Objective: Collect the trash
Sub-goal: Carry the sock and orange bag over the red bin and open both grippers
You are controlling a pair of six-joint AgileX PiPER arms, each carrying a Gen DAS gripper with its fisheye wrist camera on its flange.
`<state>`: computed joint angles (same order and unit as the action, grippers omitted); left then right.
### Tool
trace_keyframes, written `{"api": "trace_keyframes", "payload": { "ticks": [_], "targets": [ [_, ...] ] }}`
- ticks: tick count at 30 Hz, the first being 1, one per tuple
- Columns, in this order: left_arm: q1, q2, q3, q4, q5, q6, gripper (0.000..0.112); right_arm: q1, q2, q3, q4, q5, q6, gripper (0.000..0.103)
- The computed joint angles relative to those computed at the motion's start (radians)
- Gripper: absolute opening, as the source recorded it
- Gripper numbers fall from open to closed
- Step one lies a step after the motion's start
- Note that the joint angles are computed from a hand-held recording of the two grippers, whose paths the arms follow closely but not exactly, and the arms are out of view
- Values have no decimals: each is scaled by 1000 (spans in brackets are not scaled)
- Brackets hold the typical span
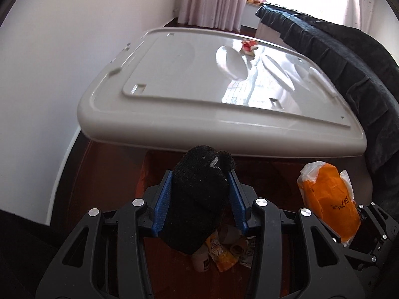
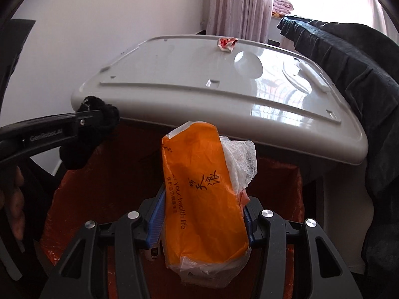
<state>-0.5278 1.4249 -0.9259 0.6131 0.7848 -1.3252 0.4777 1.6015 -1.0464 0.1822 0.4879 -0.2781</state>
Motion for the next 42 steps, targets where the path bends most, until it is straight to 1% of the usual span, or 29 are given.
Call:
{"api": "trace_keyframes", "payload": {
  "ticks": [5,10,15,20,23,24,25,26,28,29,32,42],
  "targets": [
    [-26,-7,11,39,20,-61,43,18,-4,3,-139,-53,169,50],
    [-85,14,23,90,46,-125,43,18,11,-18,-206,-42,291,50],
    [-105,49,29,84,32,-128,43,30,13,-18,-260,-32,360,50],
    [-104,64,26,69,27,-128,44,35,9,2,-282,-36,378,52],
    [-108,62,28,65,30,-139,47,34,9,9,-295,-31,403,59],
    [-106,60,28,57,31,-141,50,31,7,11,-293,-31,408,67],
    [-106,57,31,55,27,-144,53,31,4,14,-297,-34,416,71],
    [-108,57,28,55,34,-148,60,28,-1,19,-288,-39,410,72],
    [-122,65,9,67,77,-162,69,22,-7,18,-267,-40,398,77],
    [-128,71,-4,68,98,-160,72,21,-11,19,-262,-42,394,78],
    [-135,84,-31,68,132,-144,72,21,-19,22,-262,-52,393,79],
    [-141,81,-49,80,125,-132,72,13,-24,17,-264,-64,389,80]
  ]
}}
